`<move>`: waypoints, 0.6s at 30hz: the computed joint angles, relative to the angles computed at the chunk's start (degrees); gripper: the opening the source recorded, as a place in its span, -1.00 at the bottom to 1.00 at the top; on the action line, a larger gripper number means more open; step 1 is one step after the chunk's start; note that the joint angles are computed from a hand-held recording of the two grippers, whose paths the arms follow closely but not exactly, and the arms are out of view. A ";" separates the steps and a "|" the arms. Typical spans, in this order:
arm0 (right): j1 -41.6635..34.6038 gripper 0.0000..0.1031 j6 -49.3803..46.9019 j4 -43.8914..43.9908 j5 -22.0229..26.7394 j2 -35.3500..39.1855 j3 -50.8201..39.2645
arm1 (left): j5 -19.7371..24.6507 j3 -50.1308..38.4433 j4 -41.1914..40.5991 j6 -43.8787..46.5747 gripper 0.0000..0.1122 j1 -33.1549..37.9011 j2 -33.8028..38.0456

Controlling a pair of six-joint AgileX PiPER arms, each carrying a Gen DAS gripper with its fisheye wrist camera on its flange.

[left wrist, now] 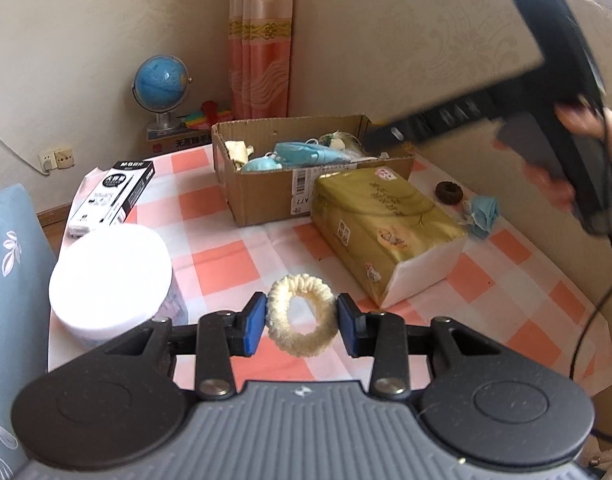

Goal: Organize soft objects
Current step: 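Drop the plush toy into the box by opening the right gripper, then drop the cream scrunchie into the box with the left gripper while the right moves to the mask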

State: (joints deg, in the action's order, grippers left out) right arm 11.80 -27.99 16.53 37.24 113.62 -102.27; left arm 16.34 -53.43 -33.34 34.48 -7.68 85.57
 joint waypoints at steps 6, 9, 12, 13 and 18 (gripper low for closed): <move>-0.38 1.00 3.48 -2.68 -7.74 -9.73 15.82 | 3.71 -5.49 2.72 -1.51 -0.34 0.05 2.21; -0.92 1.00 4.96 -3.08 -10.52 -13.91 22.61 | 6.72 -9.94 3.81 -1.77 -0.34 0.08 4.18; -1.11 1.00 10.82 -7.47 -13.78 -17.37 28.79 | 9.02 -15.24 6.24 -3.40 -0.34 -0.29 6.77; -1.21 1.00 14.14 -9.80 -14.71 -18.36 30.65 | 9.82 -17.41 6.84 -4.00 -0.34 -0.35 7.90; -2.69 1.00 22.19 -14.13 -17.77 -22.39 37.70 | 14.08 -30.61 12.48 -10.27 -0.34 -0.65 15.31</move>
State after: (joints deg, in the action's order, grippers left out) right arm 9.11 -5.80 2.40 19.47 91.23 -64.57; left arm 30.42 -84.05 -20.86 24.20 -8.32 100.88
